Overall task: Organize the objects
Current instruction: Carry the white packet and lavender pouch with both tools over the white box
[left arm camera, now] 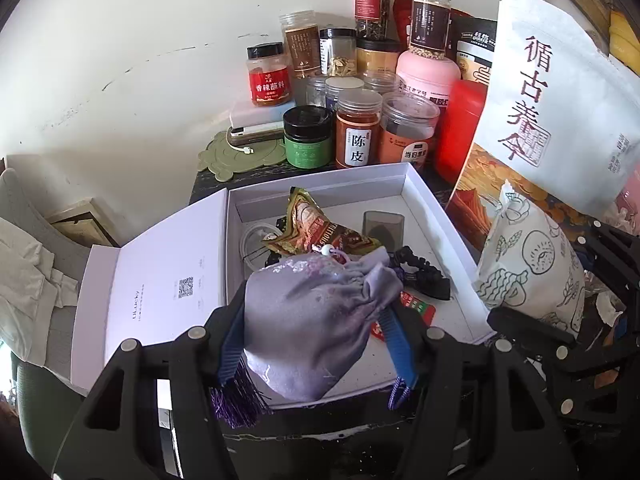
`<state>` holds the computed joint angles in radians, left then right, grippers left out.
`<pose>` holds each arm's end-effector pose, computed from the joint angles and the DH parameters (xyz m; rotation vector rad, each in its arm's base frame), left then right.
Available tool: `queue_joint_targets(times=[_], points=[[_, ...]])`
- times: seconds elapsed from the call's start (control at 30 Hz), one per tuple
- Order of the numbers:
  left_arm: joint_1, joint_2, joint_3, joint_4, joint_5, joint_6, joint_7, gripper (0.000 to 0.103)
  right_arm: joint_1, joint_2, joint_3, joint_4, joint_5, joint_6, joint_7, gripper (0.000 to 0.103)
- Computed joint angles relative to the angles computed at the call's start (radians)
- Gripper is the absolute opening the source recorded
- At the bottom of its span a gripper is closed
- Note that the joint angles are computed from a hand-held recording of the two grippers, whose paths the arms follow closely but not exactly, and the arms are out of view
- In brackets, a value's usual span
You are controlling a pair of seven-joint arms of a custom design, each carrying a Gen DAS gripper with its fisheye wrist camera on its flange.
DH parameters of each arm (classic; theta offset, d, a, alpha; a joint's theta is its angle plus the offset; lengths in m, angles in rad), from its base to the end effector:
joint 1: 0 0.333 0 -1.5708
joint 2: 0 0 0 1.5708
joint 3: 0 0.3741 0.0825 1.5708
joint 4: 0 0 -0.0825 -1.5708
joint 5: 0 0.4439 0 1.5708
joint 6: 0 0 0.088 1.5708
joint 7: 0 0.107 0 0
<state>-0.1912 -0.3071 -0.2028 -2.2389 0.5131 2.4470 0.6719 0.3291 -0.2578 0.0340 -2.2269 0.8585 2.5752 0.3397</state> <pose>0.4957 -0.2166 0.5816 -1.9558 1.6264 -0.5480 0.5243 0.1872 0.5765 -2.2180 0.6554 -0.3761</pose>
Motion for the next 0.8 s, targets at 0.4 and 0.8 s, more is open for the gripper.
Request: queue_joint_targets(times=[0.4, 0.8], points=[[0.046, 0.094, 0.027, 0.068, 0.019, 0.043, 0.038, 0.058, 0.002, 0.138, 0.020, 0.137, 0.018, 0.025, 0.007, 0.056], [0.091, 0.190, 0.052, 0.111, 0.014, 0.086, 0.075, 0.058, -0.006, 0.248, 0.051, 0.236, -0.041, 0.051, 0.080, 0.056]])
